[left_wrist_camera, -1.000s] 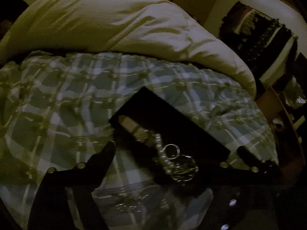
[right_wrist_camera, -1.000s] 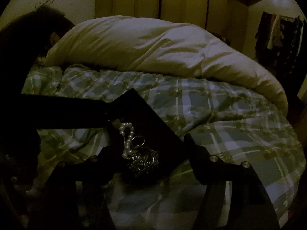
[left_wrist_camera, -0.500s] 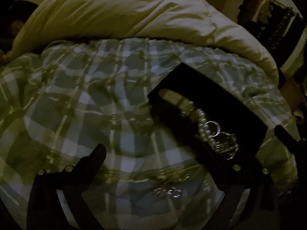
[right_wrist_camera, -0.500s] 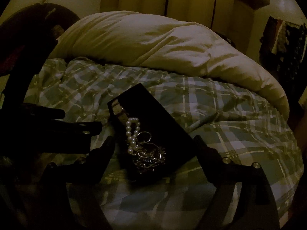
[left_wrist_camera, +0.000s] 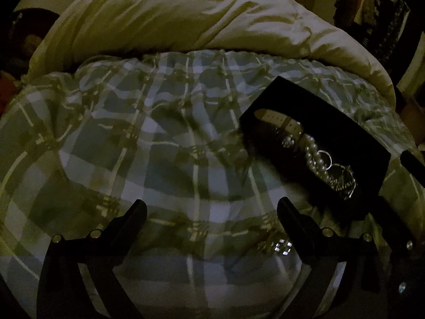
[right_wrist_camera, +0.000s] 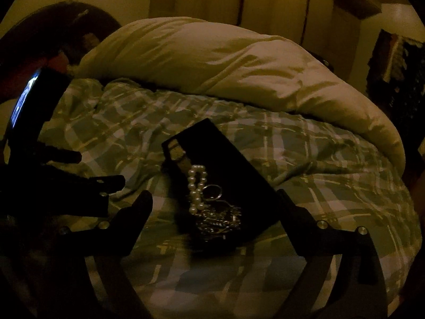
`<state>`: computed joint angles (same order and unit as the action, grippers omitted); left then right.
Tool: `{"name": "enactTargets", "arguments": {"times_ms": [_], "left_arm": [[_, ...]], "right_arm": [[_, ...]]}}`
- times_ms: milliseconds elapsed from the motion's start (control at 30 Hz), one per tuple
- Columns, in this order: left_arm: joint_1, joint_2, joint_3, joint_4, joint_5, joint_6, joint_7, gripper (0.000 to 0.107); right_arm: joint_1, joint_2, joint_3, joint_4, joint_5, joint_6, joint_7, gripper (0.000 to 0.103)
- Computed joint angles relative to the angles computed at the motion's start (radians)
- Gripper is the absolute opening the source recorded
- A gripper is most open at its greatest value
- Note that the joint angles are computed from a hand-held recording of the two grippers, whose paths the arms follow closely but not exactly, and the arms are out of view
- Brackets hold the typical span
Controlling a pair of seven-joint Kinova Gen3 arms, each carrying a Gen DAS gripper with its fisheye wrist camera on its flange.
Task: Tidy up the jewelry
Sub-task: 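Reach the left gripper to the remaining silver jewelry and close on it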
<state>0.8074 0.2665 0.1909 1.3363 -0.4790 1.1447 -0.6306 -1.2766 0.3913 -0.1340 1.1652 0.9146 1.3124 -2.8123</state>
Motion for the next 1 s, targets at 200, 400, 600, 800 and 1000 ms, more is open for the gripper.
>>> {"name": "enactTargets", "arguments": {"times_ms": [200,400,600,800,1000], "left_arm": [[0.000,-0.013,-0.002,-0.001,-0.032,0.041,-0.024,0.096],[-0.025,-0.024,0.003,0.015,-0.023,0.047,-0.070,0.096],[-0.076,-0.083,0.013,0.085,0.027,-0.056,-0.063,0.094],[-0.146,-0.114,0.046,0.123,0.161,-0.168,-0.154,0.065],[-0.193,-0.104,0.063,0.137,0.329,-0.233,-0.296,0.040]], "right_arm": [[0.029,-0.009,-0.031,0.013,-0.059,-0.122,0.090,0.091],[0.058,-0.007,-0.046,0.018,-0.163,-0.232,0.180,0.091],[0.093,0.023,-0.039,-0.012,-0.309,-0.250,0.261,0.074],[0.137,0.019,-0.029,0.017,-0.414,-0.324,0.258,0.064],[0.138,0.038,-0.012,0.004,-0.435,-0.318,0.270,0.049]]}}
